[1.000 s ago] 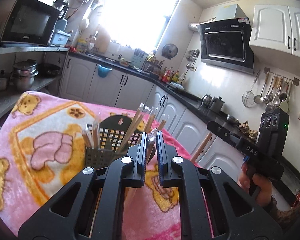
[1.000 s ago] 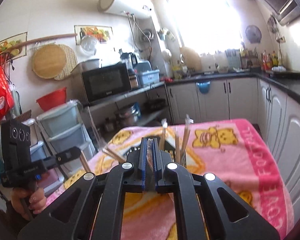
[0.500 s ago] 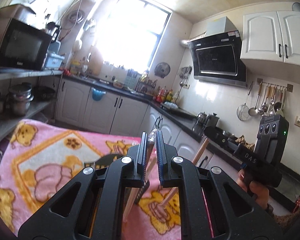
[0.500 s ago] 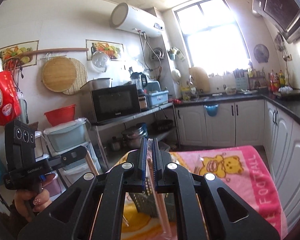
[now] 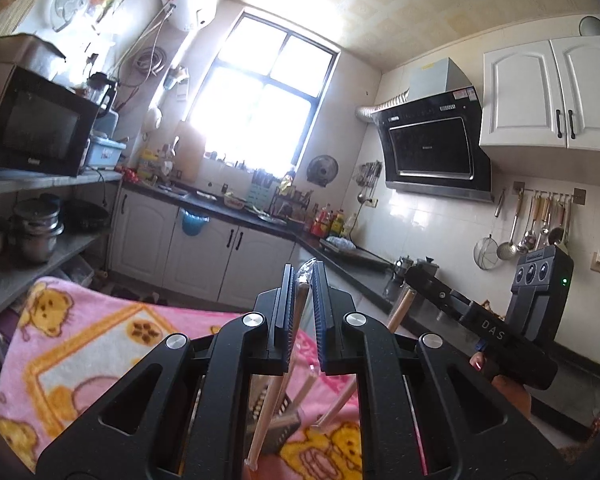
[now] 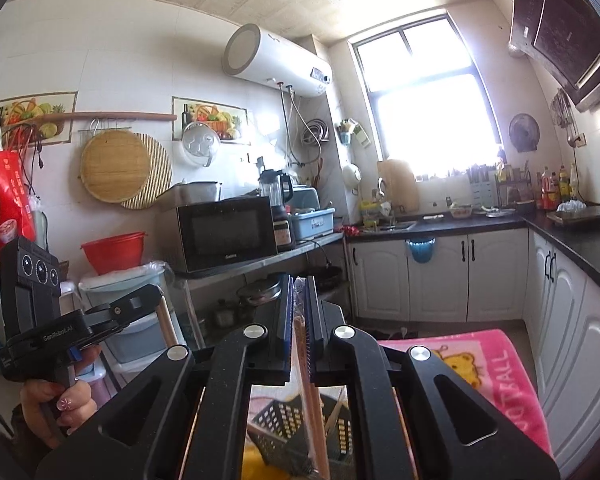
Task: Organize utensils
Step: 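Lift the left tool's chopstick over the basket while the right tool carries its chopstick there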
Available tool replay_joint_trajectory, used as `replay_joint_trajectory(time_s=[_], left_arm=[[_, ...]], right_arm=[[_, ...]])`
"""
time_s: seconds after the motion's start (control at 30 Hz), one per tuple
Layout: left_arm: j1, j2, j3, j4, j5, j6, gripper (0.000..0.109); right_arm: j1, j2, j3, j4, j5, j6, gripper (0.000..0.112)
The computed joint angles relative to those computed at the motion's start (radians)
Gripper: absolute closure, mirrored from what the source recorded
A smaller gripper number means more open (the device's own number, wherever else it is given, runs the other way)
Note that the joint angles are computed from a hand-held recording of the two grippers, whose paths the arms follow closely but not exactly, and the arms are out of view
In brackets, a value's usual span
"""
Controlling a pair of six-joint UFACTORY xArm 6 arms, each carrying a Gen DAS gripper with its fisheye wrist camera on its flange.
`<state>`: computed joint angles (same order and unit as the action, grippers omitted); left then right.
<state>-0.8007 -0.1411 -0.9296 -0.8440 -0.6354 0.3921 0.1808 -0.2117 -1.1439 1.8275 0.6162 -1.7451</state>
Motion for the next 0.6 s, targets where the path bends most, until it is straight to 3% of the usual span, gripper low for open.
replay_joint_trajectory(time_s=[0.6], left_arm=[[0.085, 0.183, -0.212, -0.054, 0.002, 0.045, 0.103]], right_arm=[[0.056, 0.192, -0.212, 0.019, -0.080, -0.032, 0.107]])
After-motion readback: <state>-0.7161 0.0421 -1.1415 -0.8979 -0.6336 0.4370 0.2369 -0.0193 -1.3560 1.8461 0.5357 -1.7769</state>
